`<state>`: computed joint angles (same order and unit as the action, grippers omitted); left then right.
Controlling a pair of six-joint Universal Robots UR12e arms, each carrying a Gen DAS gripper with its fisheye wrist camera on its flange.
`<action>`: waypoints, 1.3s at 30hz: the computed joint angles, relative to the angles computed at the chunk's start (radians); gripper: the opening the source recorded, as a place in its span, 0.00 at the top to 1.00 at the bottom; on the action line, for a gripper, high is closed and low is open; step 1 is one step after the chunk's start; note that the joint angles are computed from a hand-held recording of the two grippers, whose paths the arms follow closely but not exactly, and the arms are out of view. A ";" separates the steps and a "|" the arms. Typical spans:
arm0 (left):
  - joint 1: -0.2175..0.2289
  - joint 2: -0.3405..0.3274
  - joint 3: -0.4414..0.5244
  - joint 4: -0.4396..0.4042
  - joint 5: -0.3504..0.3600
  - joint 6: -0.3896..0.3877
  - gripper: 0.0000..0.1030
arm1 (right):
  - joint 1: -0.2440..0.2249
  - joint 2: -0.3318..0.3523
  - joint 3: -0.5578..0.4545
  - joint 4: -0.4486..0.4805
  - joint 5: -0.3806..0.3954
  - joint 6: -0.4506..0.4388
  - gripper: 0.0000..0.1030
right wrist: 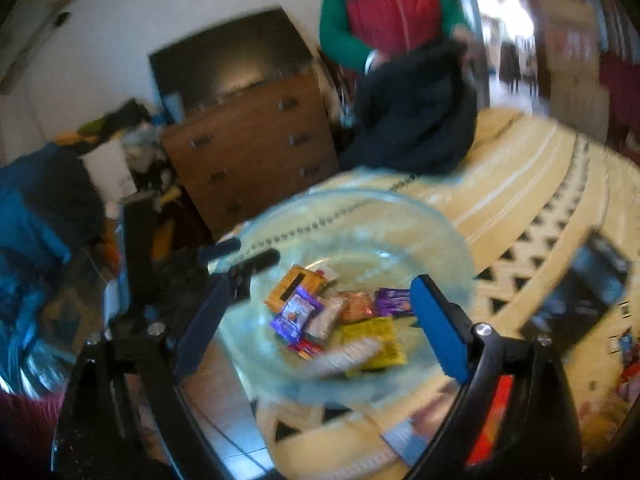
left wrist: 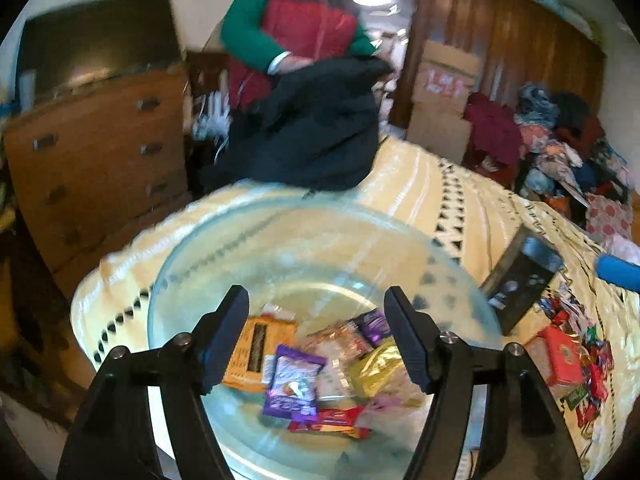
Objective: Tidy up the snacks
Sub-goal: 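Open both tools to drop the snacks into the bowl, then grasp the white cake packet with the right tool while the left tool grasps the green snack packet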
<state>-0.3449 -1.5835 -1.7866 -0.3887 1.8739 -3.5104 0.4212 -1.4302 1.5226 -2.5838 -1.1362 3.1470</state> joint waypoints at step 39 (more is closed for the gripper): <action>-0.331 -0.366 0.348 -0.277 -0.554 0.305 0.24 | -0.509 -0.414 0.548 0.610 -0.208 -0.444 0.60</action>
